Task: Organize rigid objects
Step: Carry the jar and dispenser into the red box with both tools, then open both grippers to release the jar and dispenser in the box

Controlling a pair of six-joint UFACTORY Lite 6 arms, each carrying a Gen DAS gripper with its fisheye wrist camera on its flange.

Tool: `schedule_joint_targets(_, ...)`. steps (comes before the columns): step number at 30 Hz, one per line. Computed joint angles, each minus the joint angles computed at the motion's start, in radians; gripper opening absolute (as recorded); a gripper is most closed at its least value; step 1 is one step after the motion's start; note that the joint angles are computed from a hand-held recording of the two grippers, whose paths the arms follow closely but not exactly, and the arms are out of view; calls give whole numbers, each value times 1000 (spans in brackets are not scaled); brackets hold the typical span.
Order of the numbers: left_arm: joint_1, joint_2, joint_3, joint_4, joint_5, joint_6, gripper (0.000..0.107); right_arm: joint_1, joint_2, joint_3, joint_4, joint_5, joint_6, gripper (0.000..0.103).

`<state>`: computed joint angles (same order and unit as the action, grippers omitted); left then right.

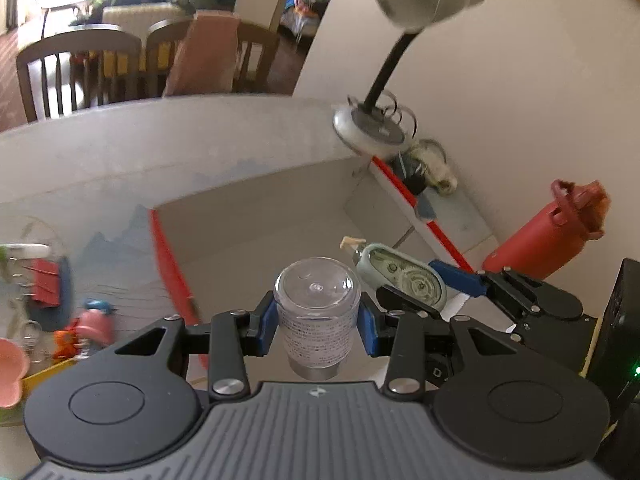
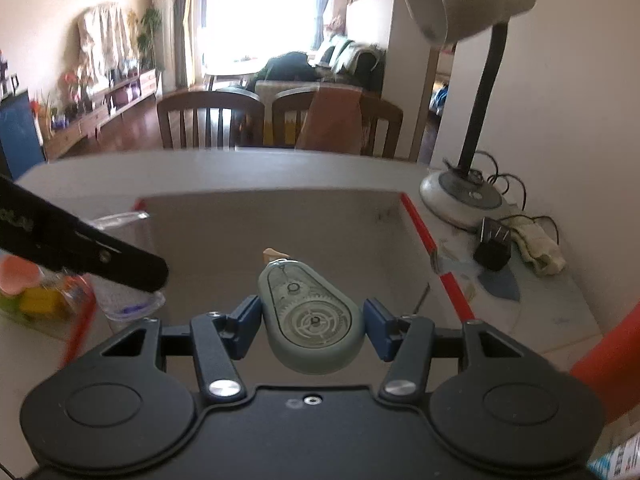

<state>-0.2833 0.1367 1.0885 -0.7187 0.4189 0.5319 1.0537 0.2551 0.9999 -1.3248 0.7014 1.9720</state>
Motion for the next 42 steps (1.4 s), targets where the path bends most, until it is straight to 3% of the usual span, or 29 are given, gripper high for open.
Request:
schedule_joint_targets(6, -85, 282, 234, 235, 5, -272, 40, -82, 41, 0, 13, -90, -144, 55)
schedule_joint_targets(17, -95, 604, 542, 411, 94, -464, 40, -193, 143, 73, 62, -201, -316, 55)
schedule_joint_targets(28, -96, 817, 829, 510, 231, -553, 40, -239, 170, 84, 93, -259, -407, 52)
schedule_joint_targets(36, -119, 952, 1010, 576, 314, -619, 40, -259, 126, 48, 70, -287, -370, 58)
schedule_joint_targets(42, -131, 941, 995, 598, 300, -624, 42, -264, 64, 1, 38, -297, -301, 63)
